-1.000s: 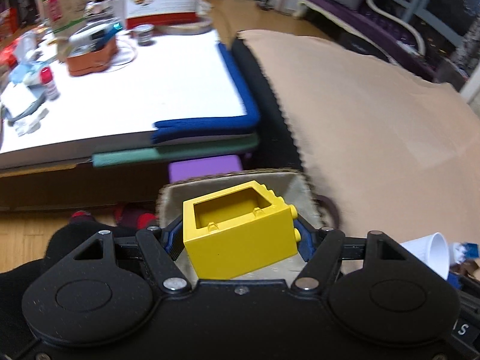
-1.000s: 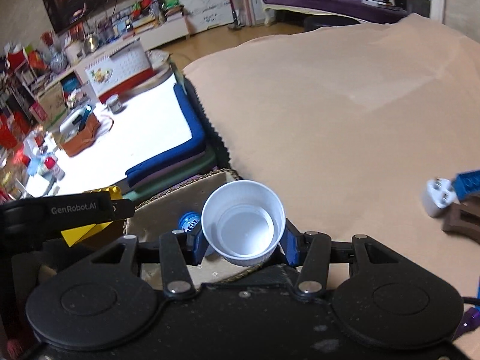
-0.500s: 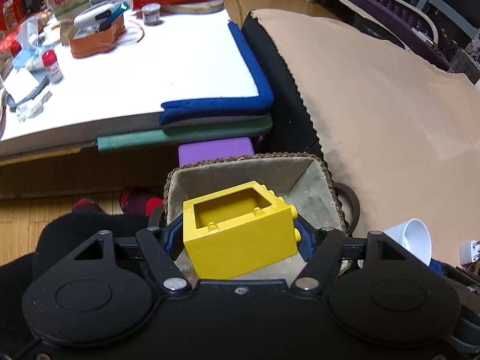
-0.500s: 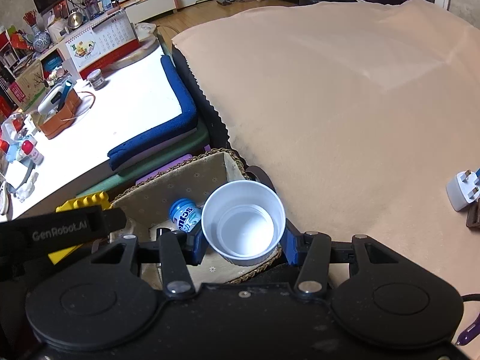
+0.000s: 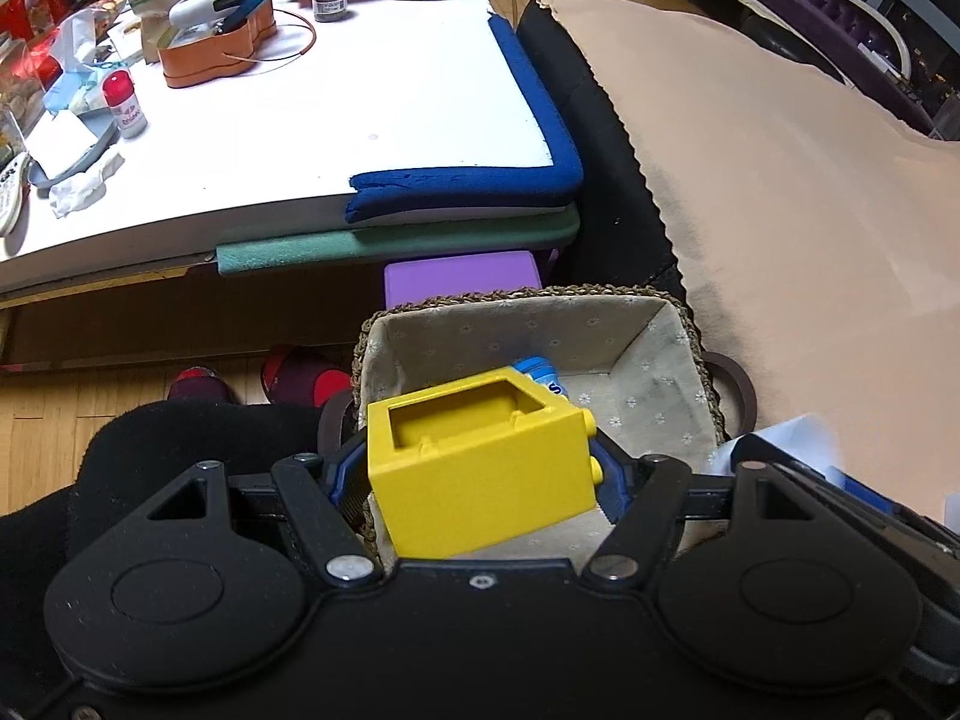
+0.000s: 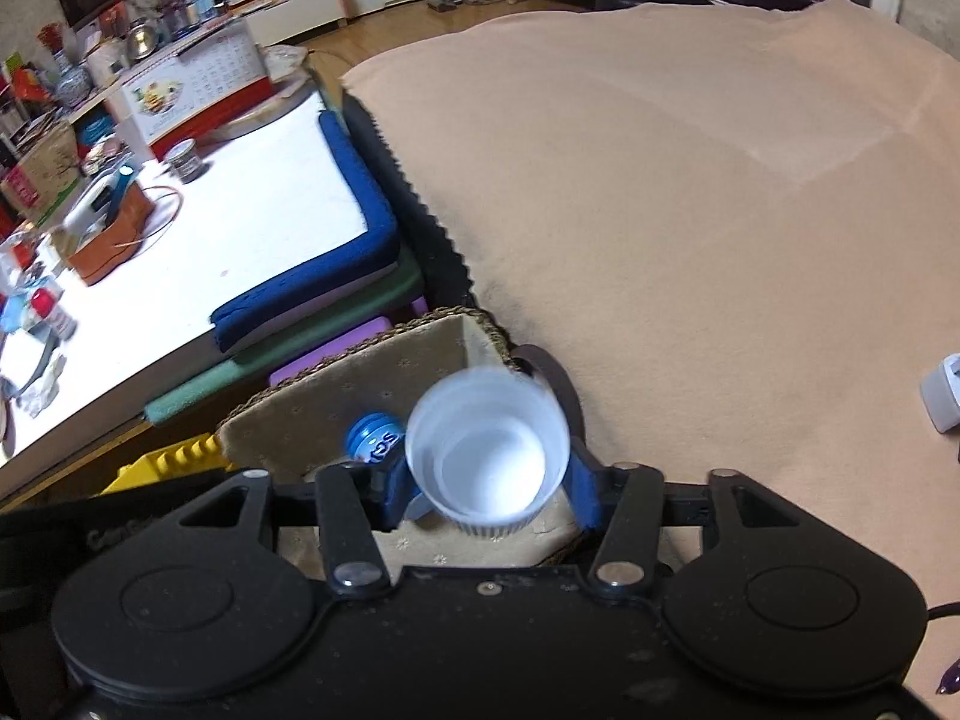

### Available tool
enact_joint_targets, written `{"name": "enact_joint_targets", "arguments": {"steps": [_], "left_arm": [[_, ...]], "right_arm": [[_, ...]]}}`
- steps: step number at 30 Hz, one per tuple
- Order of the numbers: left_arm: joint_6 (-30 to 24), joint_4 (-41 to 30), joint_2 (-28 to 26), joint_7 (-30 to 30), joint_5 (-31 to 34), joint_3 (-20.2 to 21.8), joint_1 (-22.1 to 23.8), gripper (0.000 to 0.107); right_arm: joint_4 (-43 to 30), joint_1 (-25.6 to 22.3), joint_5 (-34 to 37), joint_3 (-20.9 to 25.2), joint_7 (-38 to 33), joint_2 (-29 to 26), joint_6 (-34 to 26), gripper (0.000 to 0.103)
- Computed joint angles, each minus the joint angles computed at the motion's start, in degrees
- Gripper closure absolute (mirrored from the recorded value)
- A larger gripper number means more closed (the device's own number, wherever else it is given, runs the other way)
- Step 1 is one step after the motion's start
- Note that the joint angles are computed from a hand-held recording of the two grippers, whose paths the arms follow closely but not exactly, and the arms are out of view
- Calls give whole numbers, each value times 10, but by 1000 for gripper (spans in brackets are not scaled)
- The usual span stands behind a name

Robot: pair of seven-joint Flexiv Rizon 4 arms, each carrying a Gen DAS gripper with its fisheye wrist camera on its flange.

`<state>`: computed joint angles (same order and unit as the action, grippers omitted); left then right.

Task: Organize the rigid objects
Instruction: 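Open both tools to drop the cup and yellow brick into the basket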

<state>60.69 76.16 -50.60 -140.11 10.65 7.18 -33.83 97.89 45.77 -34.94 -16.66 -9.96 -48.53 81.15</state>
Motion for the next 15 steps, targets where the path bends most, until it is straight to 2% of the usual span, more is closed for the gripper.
{"name": "enact_joint_targets", "arguments": {"steps": [1,7,15], "left_arm": [[2,1,0,1,0,-1,1,40],[16,7,2,6,2,0,-1,32],[22,7,2,14,2,1,-3,31]], "right_arm": [[0,6,-1,-8,5,-2,-3,41],[20,10,3,-18,21,3,13,41],[55,37,15,-46,31,17,34,40]]}}
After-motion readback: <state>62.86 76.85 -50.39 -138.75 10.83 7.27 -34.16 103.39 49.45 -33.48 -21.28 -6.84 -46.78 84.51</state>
